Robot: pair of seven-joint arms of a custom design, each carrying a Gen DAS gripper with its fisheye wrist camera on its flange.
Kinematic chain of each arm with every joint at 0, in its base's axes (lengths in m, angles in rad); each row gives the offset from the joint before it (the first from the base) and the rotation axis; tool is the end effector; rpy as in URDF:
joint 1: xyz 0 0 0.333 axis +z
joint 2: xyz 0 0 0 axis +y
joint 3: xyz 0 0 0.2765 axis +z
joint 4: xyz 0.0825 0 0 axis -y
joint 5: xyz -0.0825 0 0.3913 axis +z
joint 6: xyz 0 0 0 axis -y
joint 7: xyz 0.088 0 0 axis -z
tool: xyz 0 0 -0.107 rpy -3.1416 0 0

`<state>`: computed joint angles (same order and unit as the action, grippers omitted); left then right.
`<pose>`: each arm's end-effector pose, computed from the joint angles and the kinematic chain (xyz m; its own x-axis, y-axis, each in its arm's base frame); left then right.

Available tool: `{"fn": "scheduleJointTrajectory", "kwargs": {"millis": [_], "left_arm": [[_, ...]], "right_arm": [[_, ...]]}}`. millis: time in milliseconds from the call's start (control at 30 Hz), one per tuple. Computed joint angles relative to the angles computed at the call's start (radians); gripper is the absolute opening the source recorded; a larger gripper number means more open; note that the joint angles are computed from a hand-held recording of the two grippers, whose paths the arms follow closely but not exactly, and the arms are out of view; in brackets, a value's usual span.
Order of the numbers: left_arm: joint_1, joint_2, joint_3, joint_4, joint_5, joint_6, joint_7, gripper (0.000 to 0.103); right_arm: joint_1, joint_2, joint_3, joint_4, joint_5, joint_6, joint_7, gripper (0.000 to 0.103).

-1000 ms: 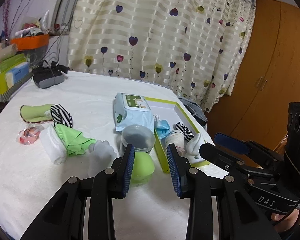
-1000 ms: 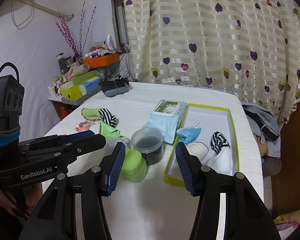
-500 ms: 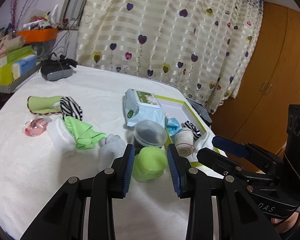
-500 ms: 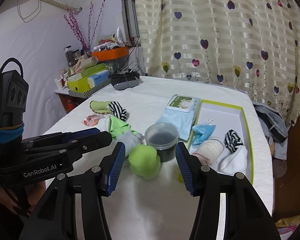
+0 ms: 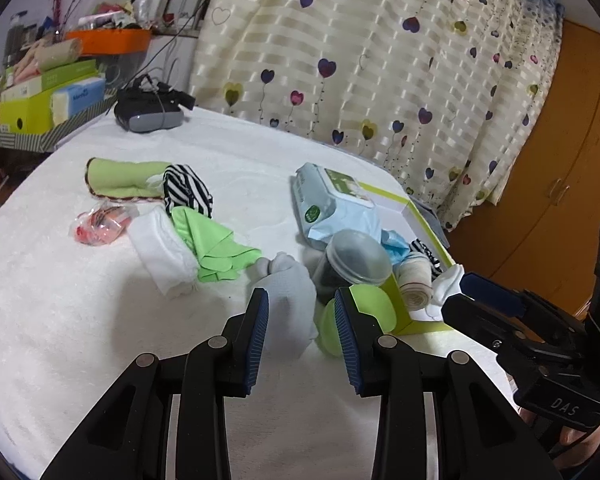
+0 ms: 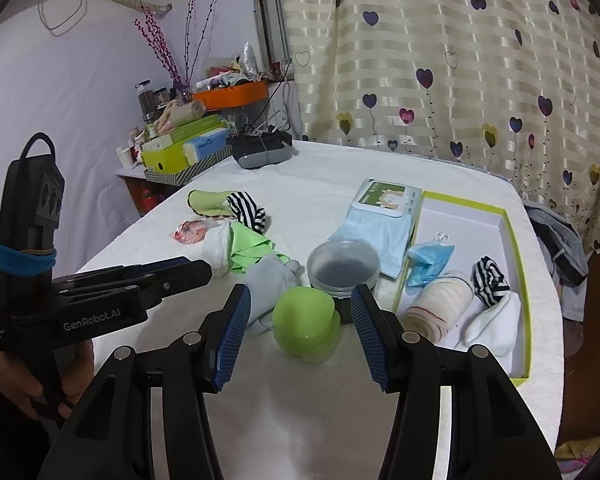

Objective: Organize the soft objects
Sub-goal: 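Grasp the light grey sock with the left tool and lift it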

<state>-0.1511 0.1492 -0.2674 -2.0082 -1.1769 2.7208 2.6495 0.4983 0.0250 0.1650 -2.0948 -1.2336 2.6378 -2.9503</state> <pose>0.5753 -0.2147 0.3859 -0.5792 -0.7407 0.3404 -0.6751 0.2019 -0.7096 0.4478 0.3799 0.4099 -0.0489 -0.9872 -0.1517 -0.5951 0.1507 -0.7894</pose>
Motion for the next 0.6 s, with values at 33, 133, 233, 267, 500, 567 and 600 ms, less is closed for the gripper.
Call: {"fn": "scheduleJointTrajectory", "kwargs": {"millis": [33, 133, 233, 267, 500, 567, 600], "left_arm": [[-0.001, 0.006, 0.001, 0.004, 0.007, -0.001, -0.005, 0.036], [-0.003, 0.035, 0.0, 0.027, 0.047, -0.007, -0.036, 0.039], [-0.005, 0.083, -0.004, 0.066, 0.114, -0.009, -0.094, 0.039], [-0.003, 0.103, -0.006, 0.084, 0.136, -0.018, -0.112, 0.039], [0.018, 0.211, -0.026, 0.187, 0.284, -0.083, -0.26, 0.04], [0.02, 0.234, -0.029, 0.208, 0.318, -0.09, -0.296, 0.04], [0.022, 0.242, -0.033, 0.213, 0.33, -0.091, -0.308, 0.04]], "right_arm": [[-0.001, 0.003, -0.001, 0.002, 0.0, 0.003, -0.002, 0.053], [-0.003, 0.01, -0.005, 0.008, 0.001, 0.01, -0.007, 0.053], [-0.001, 0.013, -0.006, 0.011, 0.002, 0.005, -0.007, 0.053], [0.0, 0.014, -0.006, 0.012, 0.001, 0.006, -0.006, 0.053], [-0.007, 0.034, -0.02, 0.024, 0.005, 0.027, -0.013, 0.053], [-0.01, 0.035, -0.025, 0.024, 0.006, 0.035, -0.016, 0.053], [-0.011, 0.039, -0.027, 0.026, 0.005, 0.039, -0.017, 0.053]]}}
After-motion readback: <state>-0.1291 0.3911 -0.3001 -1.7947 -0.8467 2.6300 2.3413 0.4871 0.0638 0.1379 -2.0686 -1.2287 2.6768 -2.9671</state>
